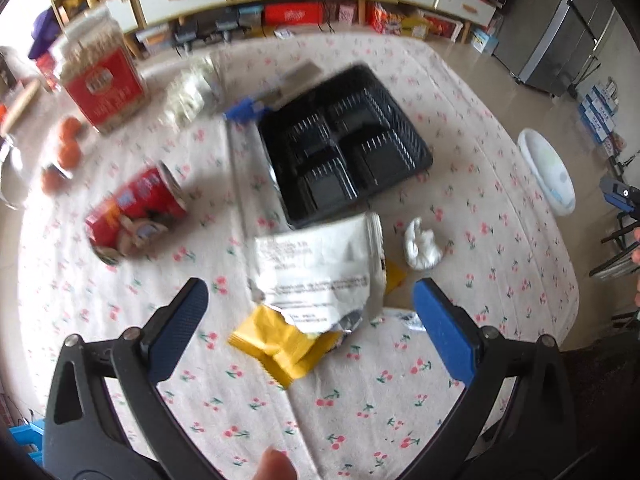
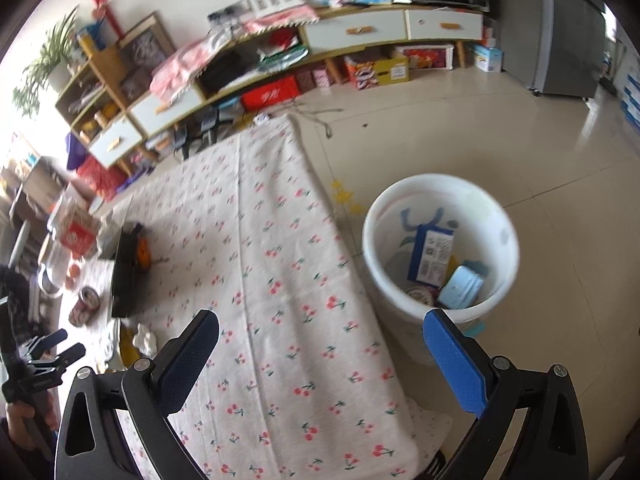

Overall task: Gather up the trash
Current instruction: 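Return to the table and grasp the white snack wrapper with the left tool, then grasp the black plastic tray with the right tool while the left tool holds the wrapper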

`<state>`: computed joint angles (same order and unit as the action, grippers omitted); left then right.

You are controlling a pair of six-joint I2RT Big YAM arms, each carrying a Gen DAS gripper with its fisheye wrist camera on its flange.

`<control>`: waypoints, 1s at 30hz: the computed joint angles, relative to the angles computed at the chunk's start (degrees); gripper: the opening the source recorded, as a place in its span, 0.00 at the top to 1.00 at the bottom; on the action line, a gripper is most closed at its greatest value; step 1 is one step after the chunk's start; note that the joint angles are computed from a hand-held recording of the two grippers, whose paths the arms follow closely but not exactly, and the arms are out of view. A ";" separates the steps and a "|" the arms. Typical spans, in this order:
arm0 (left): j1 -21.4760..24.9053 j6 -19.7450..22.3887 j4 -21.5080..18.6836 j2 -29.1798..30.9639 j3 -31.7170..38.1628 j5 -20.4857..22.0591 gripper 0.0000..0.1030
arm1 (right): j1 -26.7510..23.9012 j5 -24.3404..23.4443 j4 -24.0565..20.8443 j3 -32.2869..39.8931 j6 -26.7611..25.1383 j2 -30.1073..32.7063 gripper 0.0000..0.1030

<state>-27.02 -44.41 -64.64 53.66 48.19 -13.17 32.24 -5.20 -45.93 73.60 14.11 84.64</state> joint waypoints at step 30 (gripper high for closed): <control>2.48 -3.29 0.35 -6.73 -3.78 2.61 0.20 | 10.27 3.32 -3.79 6.70 -3.02 6.73 0.00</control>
